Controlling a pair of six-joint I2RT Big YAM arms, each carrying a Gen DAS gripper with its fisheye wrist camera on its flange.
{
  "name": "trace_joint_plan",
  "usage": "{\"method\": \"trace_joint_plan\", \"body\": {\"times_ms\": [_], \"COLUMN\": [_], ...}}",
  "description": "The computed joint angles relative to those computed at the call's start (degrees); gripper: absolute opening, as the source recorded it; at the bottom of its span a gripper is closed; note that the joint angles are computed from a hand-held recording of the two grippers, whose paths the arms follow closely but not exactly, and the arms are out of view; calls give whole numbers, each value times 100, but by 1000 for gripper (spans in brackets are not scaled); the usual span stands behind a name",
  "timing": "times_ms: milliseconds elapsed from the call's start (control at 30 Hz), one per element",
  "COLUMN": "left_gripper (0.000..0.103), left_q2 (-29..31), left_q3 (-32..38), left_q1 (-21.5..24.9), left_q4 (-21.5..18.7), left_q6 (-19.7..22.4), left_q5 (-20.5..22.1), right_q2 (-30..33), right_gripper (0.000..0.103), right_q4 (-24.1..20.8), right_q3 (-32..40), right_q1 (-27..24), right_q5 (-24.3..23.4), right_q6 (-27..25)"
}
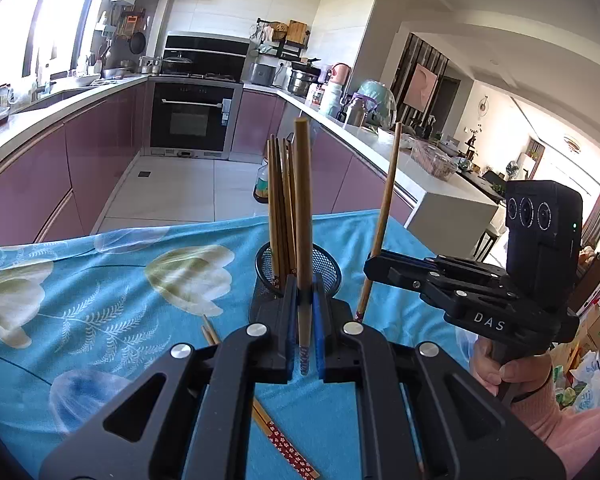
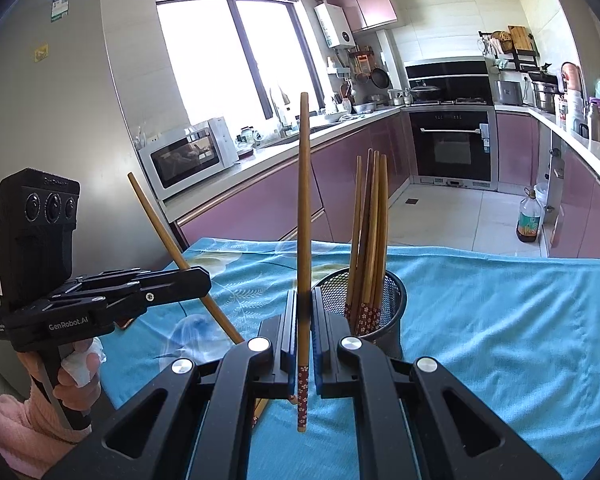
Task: Organize utensils
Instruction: 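Lower both held chopsticks into the mesh cup from above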
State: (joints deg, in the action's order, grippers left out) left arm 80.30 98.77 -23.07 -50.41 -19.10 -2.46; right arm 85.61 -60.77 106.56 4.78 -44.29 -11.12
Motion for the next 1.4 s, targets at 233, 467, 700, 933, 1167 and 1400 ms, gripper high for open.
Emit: {"method": "trace_joint_plan", "body": {"times_ms": [233, 467, 700, 933, 1167, 1400], "left_gripper": [8, 8, 8, 8, 8, 8], "left_q2": [34, 75, 114, 178, 356, 552], "left_q3": [143, 329, 491, 684, 996, 1241], "left_q1": [22, 19, -17, -76, -42, -43], "left_q4": [-13, -20, -16, -12, -28, -62], "left_q6": [66, 143, 180, 242, 279, 274], "left_q5": [-2, -53, -121, -212, -241, -299], "right_q2": [101, 179, 288, 384, 560, 763], "right_gripper": [6, 6, 6, 6, 6, 6], "right_q4": [134, 221, 292, 350, 456, 535], "right_q3": [140, 283, 487, 685, 967, 1227], "right_q1": [5, 25, 21, 18, 35, 67], "right_q5": [13, 16, 13, 42, 117, 264], "right_q6": [105, 145, 234, 274, 418, 553]}}
